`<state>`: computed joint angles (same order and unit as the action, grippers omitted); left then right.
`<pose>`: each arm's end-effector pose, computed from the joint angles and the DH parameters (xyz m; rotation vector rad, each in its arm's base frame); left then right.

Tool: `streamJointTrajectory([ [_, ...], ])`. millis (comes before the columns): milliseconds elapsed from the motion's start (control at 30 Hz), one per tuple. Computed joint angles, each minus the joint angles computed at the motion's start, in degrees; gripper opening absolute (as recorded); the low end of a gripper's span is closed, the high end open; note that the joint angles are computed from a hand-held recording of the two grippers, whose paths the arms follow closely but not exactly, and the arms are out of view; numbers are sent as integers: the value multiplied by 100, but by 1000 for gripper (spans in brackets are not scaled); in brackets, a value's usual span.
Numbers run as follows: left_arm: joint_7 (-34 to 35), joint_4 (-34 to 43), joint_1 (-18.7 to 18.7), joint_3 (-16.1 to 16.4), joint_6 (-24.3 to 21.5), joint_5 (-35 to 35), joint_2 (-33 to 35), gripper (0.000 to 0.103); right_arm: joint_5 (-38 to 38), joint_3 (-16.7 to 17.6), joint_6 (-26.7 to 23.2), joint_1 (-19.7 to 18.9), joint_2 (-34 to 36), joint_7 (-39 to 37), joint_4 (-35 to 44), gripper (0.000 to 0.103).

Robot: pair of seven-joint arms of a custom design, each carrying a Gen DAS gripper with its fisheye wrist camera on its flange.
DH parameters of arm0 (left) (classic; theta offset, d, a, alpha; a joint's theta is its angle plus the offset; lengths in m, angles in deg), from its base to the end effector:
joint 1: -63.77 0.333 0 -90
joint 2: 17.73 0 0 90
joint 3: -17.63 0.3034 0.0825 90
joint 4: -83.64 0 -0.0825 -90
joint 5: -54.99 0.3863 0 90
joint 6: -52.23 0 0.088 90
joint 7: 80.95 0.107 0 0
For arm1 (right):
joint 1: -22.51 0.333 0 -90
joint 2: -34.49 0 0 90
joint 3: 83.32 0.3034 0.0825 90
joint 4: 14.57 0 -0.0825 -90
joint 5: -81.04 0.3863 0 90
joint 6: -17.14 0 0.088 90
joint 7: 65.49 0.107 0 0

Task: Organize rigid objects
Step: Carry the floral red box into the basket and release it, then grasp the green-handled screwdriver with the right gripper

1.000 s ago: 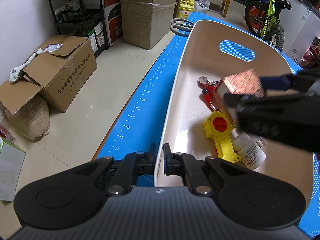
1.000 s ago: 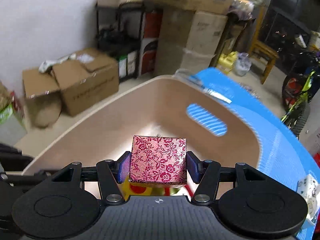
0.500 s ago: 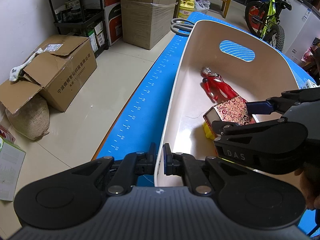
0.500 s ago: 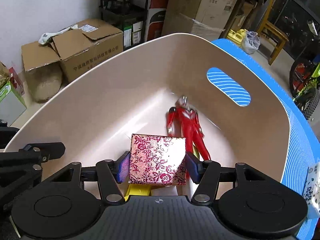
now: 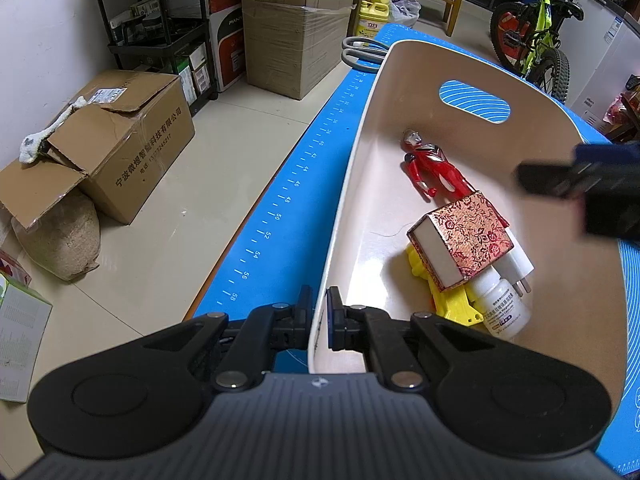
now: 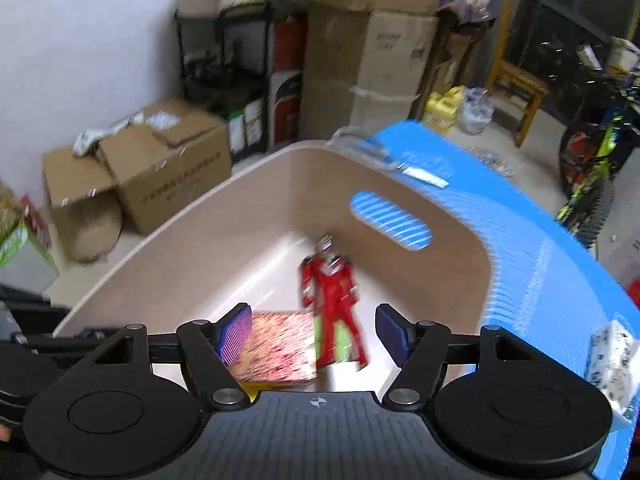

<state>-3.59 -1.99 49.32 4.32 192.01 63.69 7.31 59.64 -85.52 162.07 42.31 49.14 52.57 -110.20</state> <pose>0.6513 -0.3101 0.4699 -1.6641 2.2726 -0.6589 0.6466 0.2119 0.5106 -1.9098 1.7945 -0.6954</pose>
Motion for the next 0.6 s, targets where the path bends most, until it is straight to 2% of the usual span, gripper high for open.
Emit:
streamJointTrajectory([
  [200,-3,2,1,-1,0,3,2,9,-561,-202,193,-91,-464,843,-407,76],
  [367,-1,2,1,-1,-1,6,2,9,-1029,-195,205,-428,-877,1690,-922,76],
  [600,1,1,3,0,-4,8,-1,9,-1140,-126,173,-887,-926,2453,-1395,76],
])
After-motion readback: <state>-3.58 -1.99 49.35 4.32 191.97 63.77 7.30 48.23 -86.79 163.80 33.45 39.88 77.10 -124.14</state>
